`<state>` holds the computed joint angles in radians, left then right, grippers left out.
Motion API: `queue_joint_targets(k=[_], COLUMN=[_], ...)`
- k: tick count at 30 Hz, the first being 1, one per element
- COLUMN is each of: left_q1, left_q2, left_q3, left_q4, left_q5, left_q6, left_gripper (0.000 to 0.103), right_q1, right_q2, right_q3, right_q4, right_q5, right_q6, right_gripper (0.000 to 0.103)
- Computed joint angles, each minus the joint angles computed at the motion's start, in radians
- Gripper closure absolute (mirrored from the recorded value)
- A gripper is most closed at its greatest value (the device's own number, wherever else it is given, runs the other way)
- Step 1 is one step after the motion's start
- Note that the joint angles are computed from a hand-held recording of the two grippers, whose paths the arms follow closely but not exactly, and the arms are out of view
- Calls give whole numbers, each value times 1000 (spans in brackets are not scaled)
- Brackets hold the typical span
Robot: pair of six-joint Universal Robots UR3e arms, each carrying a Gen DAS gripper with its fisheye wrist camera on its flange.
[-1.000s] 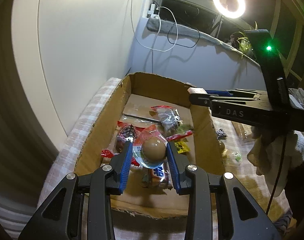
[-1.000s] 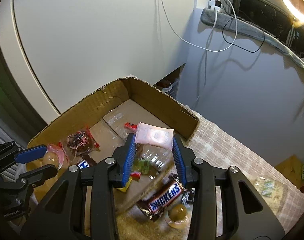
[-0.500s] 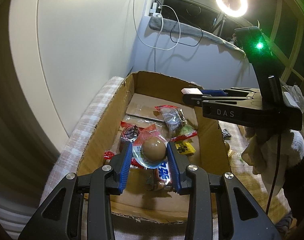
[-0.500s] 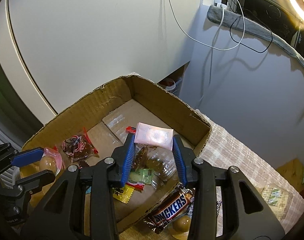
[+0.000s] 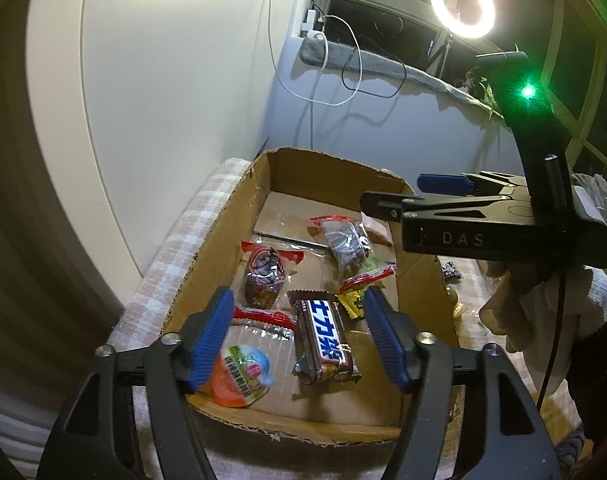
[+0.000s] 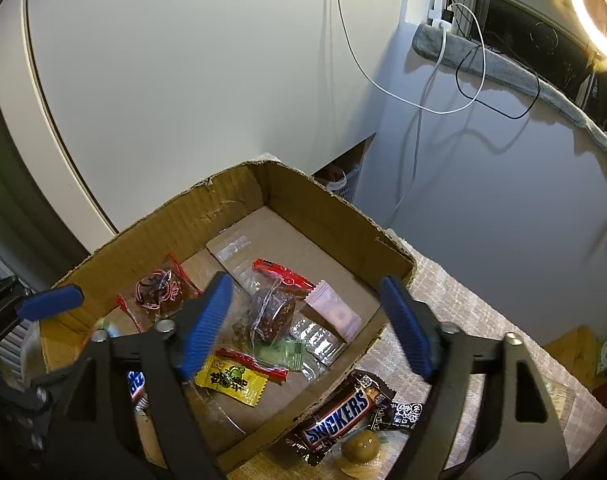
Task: Organize snacks
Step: 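Open both tools to release the egg and pink packet into the box, then withdraw both tools from the box toward the remaining snacks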
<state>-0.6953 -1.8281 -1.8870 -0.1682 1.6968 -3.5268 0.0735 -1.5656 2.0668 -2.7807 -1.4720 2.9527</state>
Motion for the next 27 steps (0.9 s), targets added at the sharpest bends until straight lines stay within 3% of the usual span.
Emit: queue_joint_targets(k=[3, 11, 19, 24, 27], left_q1=[-3, -37, -86, -133, -164], left_q2=[4, 17, 31, 13, -9], left_q3=[1, 18, 39, 86, 120], left_q4=[-4, -29, -55, -71, -78], left_q5=[5, 31, 49, 61, 64], left_q6=[-1, -12, -30, -35, -38], left_gripper=[36, 36, 35, 35, 35], right_q1=[-1, -22, -121, -283, -467], right_q2=[-19, -112, -346, -598, -791], right_q3=[9, 48, 138, 202, 219], right_q4=[1, 44, 170, 351, 572], right_q5=[4, 19, 81, 169, 288], right_q6=[0, 3, -34, -117, -228], right_gripper=[12, 11, 11, 3, 3])
